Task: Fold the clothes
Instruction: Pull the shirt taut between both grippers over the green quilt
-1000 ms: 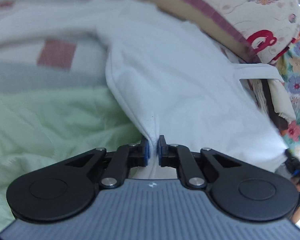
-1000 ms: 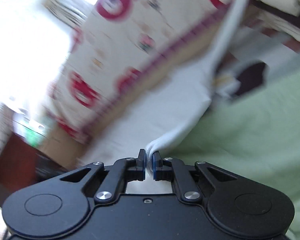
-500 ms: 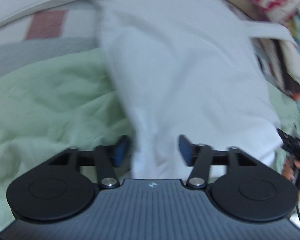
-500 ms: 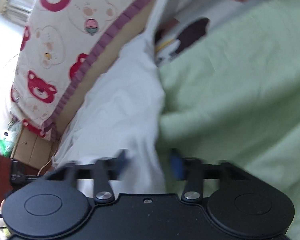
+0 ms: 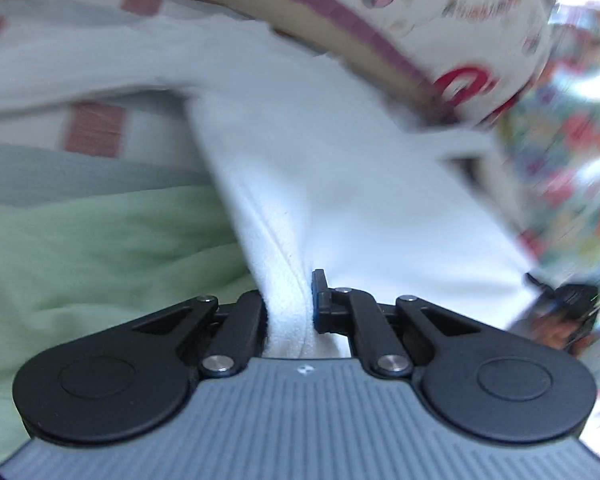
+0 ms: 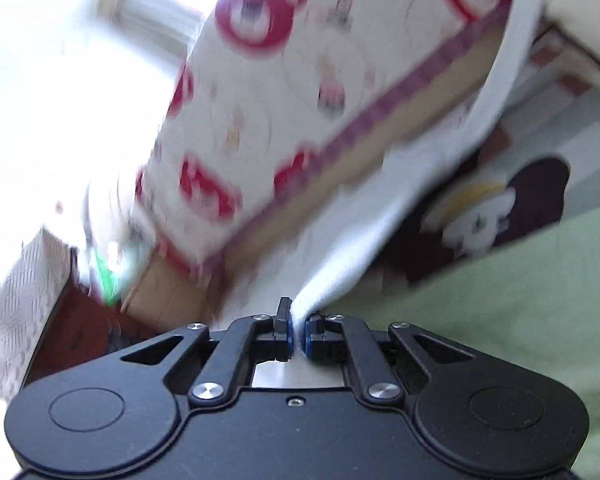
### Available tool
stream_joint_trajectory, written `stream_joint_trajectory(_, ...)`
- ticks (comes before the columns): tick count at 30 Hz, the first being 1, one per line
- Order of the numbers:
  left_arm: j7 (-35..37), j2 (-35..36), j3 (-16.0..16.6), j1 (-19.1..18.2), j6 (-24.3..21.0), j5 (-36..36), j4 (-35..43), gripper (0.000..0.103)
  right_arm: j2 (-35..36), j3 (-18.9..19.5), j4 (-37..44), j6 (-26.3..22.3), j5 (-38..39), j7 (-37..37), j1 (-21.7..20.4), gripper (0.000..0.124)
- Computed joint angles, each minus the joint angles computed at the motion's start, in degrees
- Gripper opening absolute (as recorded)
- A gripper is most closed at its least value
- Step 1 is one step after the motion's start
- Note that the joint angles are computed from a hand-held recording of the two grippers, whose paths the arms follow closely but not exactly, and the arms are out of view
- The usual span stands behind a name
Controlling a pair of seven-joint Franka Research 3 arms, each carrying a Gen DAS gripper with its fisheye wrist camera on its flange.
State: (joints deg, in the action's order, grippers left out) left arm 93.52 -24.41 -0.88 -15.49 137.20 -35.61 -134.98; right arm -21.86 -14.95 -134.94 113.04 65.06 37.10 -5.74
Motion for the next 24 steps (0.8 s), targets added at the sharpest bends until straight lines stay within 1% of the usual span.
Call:
stream_joint_trajectory(2, -2.8, 1.1, -1.2, 0.7, -3.8, 3.0, 0.4, 0.004, -0.2, 4.0, -0.5, 4.3, -12.0, 2.0, -1.1, 0.008)
stream_joint_trajectory(3, -4.0, 1.8, -1.7, 1.0, -5.7, 4.4, 0.7, 0.004, -0.1, 5.1, -1.1, 5.7, -15.9, 3.2, -1.1, 0.008)
stream_joint_trajectory(4, -5.1, 2.2, -2.6, 1.1, -6.8, 6.1, 0.9, 0.004, 0.0, 5.1, -1.7, 6.1, -16.7, 4.0, -0.6, 0.008)
stream_joint_trajectory(5, -5.4, 2.2, -3.2, 1.1, -6.9, 7.1, 0.9, 0.004, 0.0, 4.9, -2.0, 6.1, -16.8, 4.8, -0.1, 0.008)
stream_joint_trajectory(6, -5.2, 2.1, -3.3, 0.9, -6.8, 7.3, 0.8, 0.004, -0.3, 4.3, -2.4, 5.8, -15.8, 5.2, 0.4, 0.008)
stream_joint_trajectory(8, -5.3, 1.9, -3.4, 0.9, -7.0, 8.2, 0.9, 0.004, -1.6, 2.1, -3.5, 4.8, -10.7, 4.7, 1.2, 0.008)
stream_joint_trajectory(9, -6.0, 2.3, -3.5, 1.2, -8.1, 9.4, 1.3, 0.005, -2.3, 2.2, -4.0, 5.5, -10.7, 5.0, 1.1, 0.008)
stream_joint_trajectory(12, -8.4, 5.0, -4.1, 2.3, -12.7, 12.9, 3.3, 0.008, -4.0, 7.1, -6.2, 11.6, -21.9, 9.1, 0.0, 0.007)
stream_joint_trajectory(14, -9.6, 6.7, -4.6, 2.9, -15.8, 15.1, 4.7, 0.008, -3.6, 9.0, -7.4, 14.0, -27.9, 12.3, 0.3, 0.008)
stream_joint_trajectory(17, -8.8, 7.2, -5.2, 3.0, -19.2, 16.6, 6.4, 0.007, -3.5, 8.7, -8.8, 16.6, -29.1, 15.1, 2.1, 0.008)
stream_joint_trajectory(19, -8.1, 7.4, -5.6, 2.9, -21.3, 17.4, 7.4, 0.007, -3.6, 8.4, -9.2, 17.5, -30.0, 15.8, 3.0, 0.008)
stream_joint_trajectory(22, -7.4, 7.4, -6.5, 2.8, -23.5, 20.1, 8.6, 0.007, -3.1, 8.0, -8.7, 17.3, -32.1, 16.3, 3.9, 0.008)
stream_joint_trajectory(24, -7.2, 7.1, -6.9, 2.8, -24.2, 21.6, 9.1, 0.007, -3.3, 8.5, -8.8, 16.9, -35.6, 16.5, 3.6, 0.008)
